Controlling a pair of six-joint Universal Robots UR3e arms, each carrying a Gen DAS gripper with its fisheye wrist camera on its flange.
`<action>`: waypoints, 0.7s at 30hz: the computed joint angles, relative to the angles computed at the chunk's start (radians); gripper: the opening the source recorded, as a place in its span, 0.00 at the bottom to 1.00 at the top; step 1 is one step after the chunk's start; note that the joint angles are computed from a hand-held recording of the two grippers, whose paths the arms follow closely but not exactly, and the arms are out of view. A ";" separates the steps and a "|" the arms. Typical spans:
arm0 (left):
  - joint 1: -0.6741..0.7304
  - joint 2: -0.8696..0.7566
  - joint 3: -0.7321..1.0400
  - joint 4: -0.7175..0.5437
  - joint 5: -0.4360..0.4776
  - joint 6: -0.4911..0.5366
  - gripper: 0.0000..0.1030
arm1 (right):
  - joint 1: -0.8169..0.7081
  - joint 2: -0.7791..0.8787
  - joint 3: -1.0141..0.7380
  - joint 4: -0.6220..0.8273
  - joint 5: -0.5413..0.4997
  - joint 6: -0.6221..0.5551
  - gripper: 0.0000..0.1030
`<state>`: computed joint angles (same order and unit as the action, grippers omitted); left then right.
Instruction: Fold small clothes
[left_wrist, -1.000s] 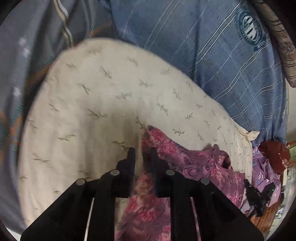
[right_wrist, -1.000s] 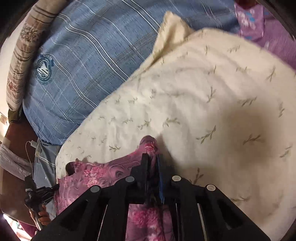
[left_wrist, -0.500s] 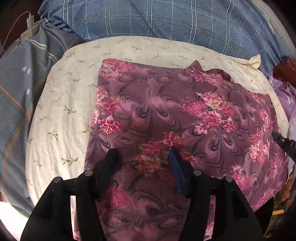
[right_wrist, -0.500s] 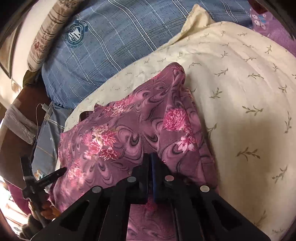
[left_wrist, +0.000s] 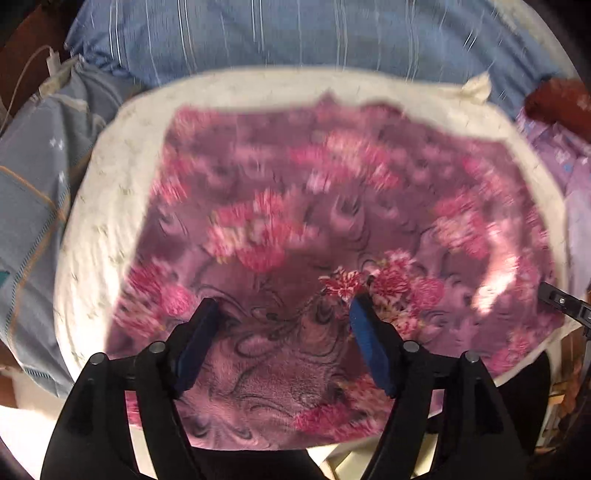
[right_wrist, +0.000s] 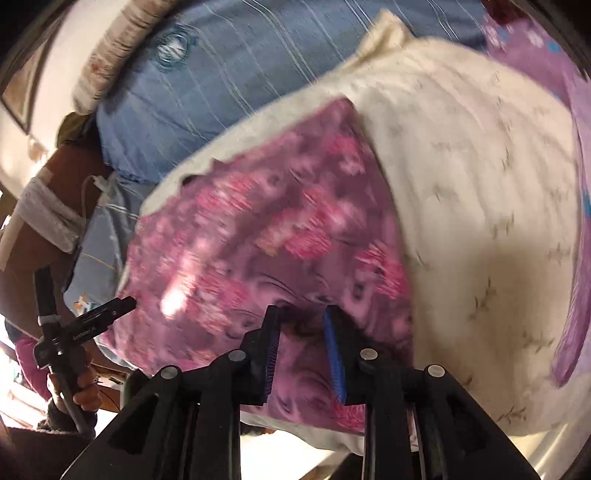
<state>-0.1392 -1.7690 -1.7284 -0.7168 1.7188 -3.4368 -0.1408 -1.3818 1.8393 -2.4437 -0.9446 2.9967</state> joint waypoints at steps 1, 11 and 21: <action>-0.004 -0.010 -0.003 0.012 0.008 -0.009 0.74 | -0.009 0.016 0.009 0.004 0.022 0.002 0.25; -0.002 0.002 -0.018 0.028 0.003 -0.023 0.79 | -0.008 0.007 0.055 -0.079 0.043 0.036 0.40; 0.174 0.175 -0.208 0.114 -0.256 0.029 0.79 | 0.074 -0.001 -0.009 -0.052 -0.083 0.100 0.47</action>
<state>0.0345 -1.5937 -1.9362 -0.6029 1.4628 -3.4073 -0.0668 -1.3829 1.8299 -2.4962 -1.0278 3.0970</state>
